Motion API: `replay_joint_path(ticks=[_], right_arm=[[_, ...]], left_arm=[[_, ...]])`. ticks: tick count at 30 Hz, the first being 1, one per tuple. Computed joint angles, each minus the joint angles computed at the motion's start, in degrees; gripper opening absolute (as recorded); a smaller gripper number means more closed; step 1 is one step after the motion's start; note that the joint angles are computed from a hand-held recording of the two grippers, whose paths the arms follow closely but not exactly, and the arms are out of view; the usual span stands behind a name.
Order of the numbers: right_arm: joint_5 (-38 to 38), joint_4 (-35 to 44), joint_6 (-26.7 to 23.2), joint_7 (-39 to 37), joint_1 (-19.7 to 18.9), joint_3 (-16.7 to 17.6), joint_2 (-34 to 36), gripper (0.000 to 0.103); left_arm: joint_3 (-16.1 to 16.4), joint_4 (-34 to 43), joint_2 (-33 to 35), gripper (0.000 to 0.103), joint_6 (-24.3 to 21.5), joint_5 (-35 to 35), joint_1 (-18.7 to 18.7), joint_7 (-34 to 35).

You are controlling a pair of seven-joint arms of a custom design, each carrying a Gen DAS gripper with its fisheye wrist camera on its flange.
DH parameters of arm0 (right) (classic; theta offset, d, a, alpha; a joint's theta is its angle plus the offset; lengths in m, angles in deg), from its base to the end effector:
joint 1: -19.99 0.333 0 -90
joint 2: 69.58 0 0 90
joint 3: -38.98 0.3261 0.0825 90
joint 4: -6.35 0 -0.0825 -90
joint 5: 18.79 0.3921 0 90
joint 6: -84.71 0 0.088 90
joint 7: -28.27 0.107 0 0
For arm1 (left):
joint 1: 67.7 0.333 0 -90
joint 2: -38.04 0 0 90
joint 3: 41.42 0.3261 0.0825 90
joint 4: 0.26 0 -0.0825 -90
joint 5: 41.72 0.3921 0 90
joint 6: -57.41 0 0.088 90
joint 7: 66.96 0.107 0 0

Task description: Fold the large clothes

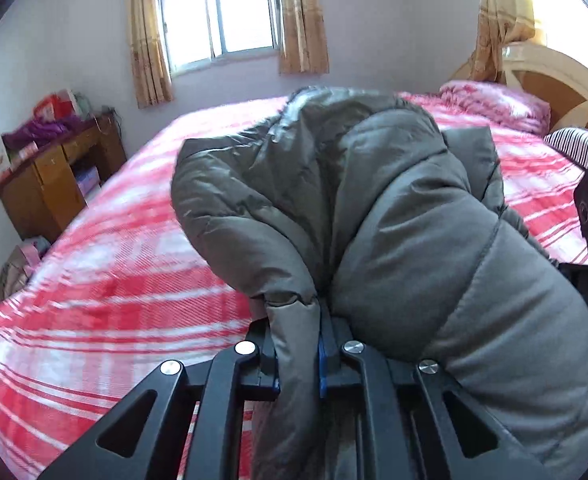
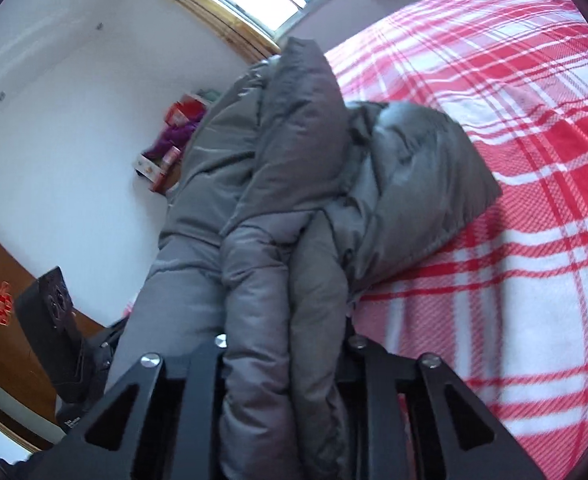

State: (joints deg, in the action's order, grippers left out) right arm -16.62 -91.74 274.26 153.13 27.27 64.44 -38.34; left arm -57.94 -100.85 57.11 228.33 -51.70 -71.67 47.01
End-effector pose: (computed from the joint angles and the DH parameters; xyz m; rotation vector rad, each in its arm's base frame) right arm 0.6474 0.3335 0.4362 -1.2297 1.6218 -0.0346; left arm 0.6705 -0.2097 0.4998 -1.1825 2.1288 -0.9814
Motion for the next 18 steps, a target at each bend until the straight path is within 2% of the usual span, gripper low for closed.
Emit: replay_joint_path(ticks=[1, 3, 6, 8, 10, 12, 13, 18], right_arm=[[0.2, -0.5, 1.3, 0.2, 0.8, -0.6, -0.5, 0.023], [-0.3, -1.6, 3.6, 0.7, 2.1, -1.5, -1.8, 0.023], [-2.0, -2.0, 6.7, 2.1, 4.4, -2.8, -3.5, 0.023], [-3.2, -1.8, 7.8, 2.7, 6.4, -4.1, -4.5, 0.023], [-4.4, 0.1, 7.1, 3.3, 8.4, -5.4, -4.4, 0.023], [-6.0, 3.3, 5.5, 2.9, 9.7, -5.5, -3.8, 0.023], [-8.3, 3.3, 5.8, 4.8, 10.7, -6.6, -3.9, 0.023], [-7.7, 13.4, 0.0, -0.5, 12.8, -4.1, 0.9, 0.023]], left_arm=[[-3.2, -1.8, -1.9, 0.012, 1.4, -3.0, 3.2, 3.6], [-7.0, -3.7, -4.5, 0.012, 2.5, -8.2, 7.1, 9.1], [-14.5, -6.6, -9.7, 0.012, 3.2, -23.4, 15.0, 23.7], [-15.5, -7.7, -12.6, 0.012, 2.5, -30.7, 17.0, 30.2], [-14.6, -8.6, -15.2, 0.012, 1.8, -36.3, 17.7, 34.6], [-12.6, -9.0, -16.3, 0.012, 1.4, -36.6, 17.1, 34.5], [-11.5, -9.5, -17.1, 0.012, 1.2, -37.4, 17.0, 34.6], [-6.1, -11.6, -19.6, 0.012, -0.3, -38.6, 15.5, 33.8]])
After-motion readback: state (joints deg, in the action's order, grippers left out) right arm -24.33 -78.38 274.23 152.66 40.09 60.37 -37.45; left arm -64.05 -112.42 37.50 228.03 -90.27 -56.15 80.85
